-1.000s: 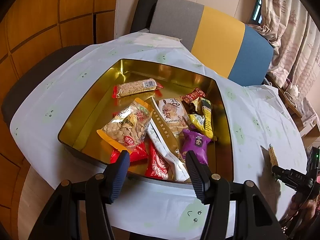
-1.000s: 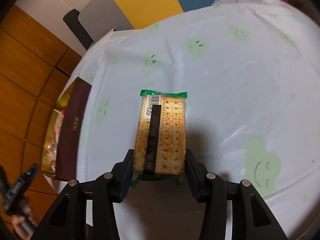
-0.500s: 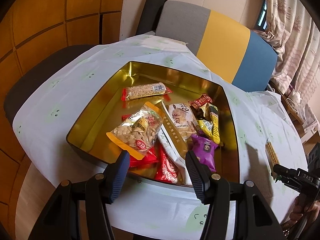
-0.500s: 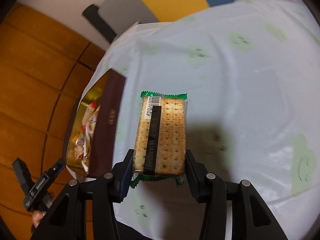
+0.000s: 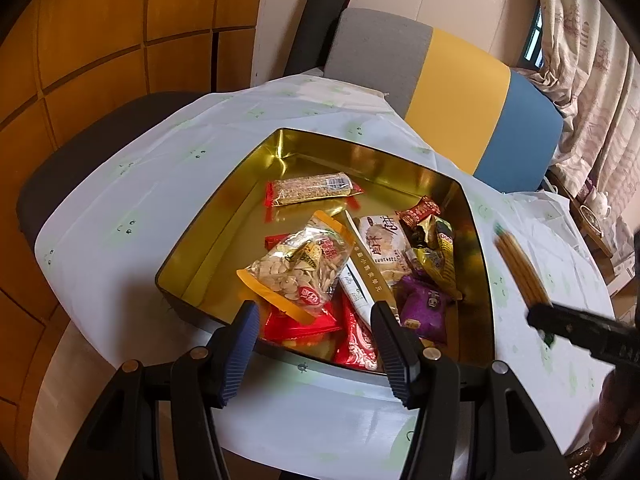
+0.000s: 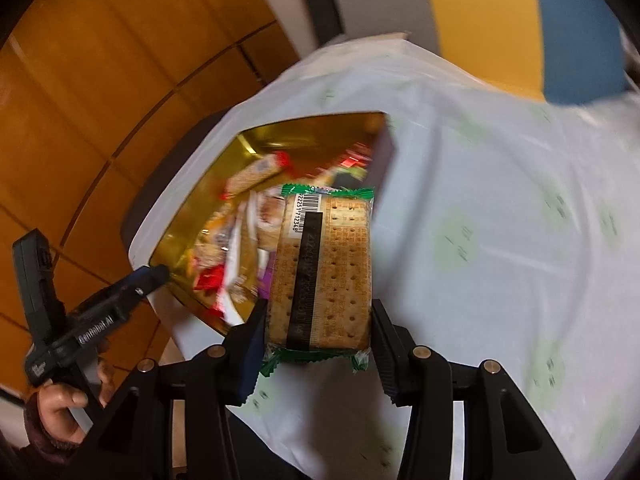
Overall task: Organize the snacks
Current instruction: 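Carry the cracker pack into the gold tin and open the right tool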
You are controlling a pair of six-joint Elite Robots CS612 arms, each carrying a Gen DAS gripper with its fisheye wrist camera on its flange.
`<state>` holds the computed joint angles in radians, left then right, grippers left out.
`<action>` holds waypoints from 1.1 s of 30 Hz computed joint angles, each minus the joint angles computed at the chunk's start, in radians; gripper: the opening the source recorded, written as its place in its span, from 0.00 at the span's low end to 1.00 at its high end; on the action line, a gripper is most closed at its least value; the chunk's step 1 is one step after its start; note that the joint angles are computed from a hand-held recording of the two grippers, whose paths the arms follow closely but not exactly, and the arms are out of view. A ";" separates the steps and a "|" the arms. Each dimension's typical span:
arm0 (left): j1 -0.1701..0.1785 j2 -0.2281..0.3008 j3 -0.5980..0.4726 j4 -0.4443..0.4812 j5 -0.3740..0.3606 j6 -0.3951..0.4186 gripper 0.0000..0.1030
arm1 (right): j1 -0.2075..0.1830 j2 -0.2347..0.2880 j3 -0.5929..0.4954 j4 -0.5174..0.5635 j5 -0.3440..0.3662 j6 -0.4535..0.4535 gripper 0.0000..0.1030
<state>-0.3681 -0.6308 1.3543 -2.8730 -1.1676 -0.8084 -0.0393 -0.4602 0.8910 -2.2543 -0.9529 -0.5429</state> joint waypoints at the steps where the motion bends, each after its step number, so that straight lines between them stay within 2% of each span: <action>1: 0.000 -0.001 0.002 -0.002 0.001 0.000 0.57 | 0.010 0.006 -0.015 0.004 -0.009 -0.009 0.47; 6: 0.004 -0.004 0.010 -0.003 0.004 -0.012 0.57 | 0.054 0.058 -0.113 0.021 -0.061 -0.015 0.47; 10: 0.008 -0.002 0.009 -0.001 -0.004 -0.019 0.57 | 0.090 0.120 -0.211 0.038 -0.124 -0.036 0.49; 13: 0.008 -0.001 0.010 0.004 -0.001 -0.012 0.57 | 0.107 0.147 -0.243 0.036 -0.186 -0.057 0.50; 16: 0.009 0.001 0.010 0.007 0.007 -0.011 0.57 | 0.103 0.138 -0.221 0.040 -0.169 -0.077 0.50; 20: 0.008 0.005 0.005 0.011 0.016 -0.015 0.57 | 0.101 0.096 -0.131 -0.038 -0.175 -0.139 0.48; 21: 0.008 0.006 0.003 0.016 0.018 -0.017 0.57 | 0.103 0.092 -0.121 -0.042 -0.190 -0.163 0.41; 23: 0.005 0.005 0.000 0.022 0.024 -0.014 0.57 | 0.108 0.092 -0.111 -0.063 -0.211 -0.172 0.39; 27: 0.001 0.003 -0.004 0.034 0.039 -0.011 0.57 | 0.110 0.129 -0.178 -0.041 -0.197 -0.124 0.35; 33: -0.005 -0.001 -0.001 0.038 0.049 -0.001 0.57 | 0.116 0.166 -0.242 0.005 -0.212 -0.105 0.35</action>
